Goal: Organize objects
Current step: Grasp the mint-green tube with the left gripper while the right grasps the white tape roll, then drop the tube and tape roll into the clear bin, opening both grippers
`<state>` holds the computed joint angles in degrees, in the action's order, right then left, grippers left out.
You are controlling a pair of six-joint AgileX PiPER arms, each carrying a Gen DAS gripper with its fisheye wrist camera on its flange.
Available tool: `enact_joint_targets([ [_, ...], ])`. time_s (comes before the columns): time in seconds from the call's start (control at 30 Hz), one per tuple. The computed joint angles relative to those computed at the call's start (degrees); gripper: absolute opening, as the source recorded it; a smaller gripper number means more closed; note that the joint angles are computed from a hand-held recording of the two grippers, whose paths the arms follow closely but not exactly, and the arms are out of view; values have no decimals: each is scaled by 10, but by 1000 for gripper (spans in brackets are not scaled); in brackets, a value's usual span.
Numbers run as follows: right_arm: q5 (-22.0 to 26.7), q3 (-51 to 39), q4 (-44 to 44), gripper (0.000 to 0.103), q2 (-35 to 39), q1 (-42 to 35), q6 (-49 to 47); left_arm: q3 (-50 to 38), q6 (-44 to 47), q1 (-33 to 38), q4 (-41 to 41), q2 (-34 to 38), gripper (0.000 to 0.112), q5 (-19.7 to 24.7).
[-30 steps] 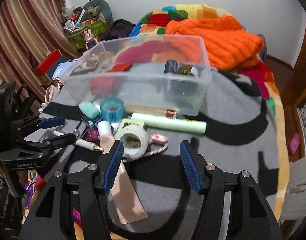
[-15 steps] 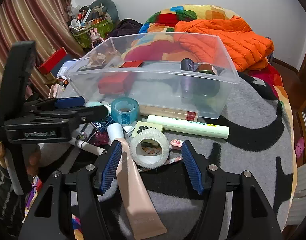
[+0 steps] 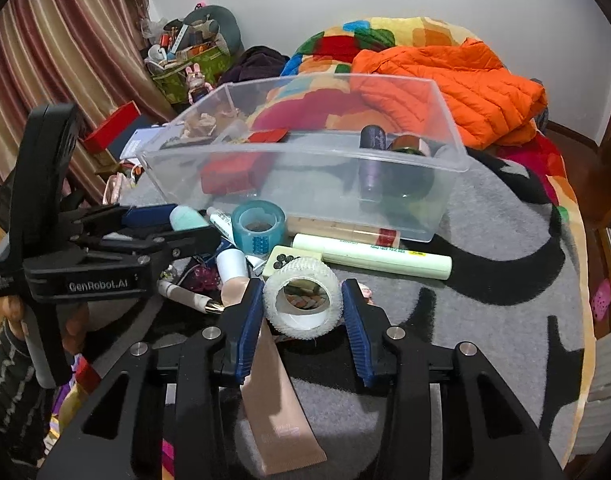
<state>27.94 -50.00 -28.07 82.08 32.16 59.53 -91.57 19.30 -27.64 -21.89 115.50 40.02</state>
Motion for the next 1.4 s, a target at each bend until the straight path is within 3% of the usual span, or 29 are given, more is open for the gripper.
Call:
enact_joint_targets([
  [0.4, 38, -40, -51, 36, -38, -19, 20, 85, -38, 0, 37, -101, 73, -80],
  [0.8, 39, -120, -30, 36, -4, -62, -40, 19, -69, -6, 67, -102, 73, -84],
  [1.03, 28, -168, 46, 36, 46, -105, -124, -80, -75, -12, 75, -34, 73, -37],
  [1.4, 49, -234, 144, 36, 150, -130, -248, -260, -88, -17, 90, 98, 73, 82],
])
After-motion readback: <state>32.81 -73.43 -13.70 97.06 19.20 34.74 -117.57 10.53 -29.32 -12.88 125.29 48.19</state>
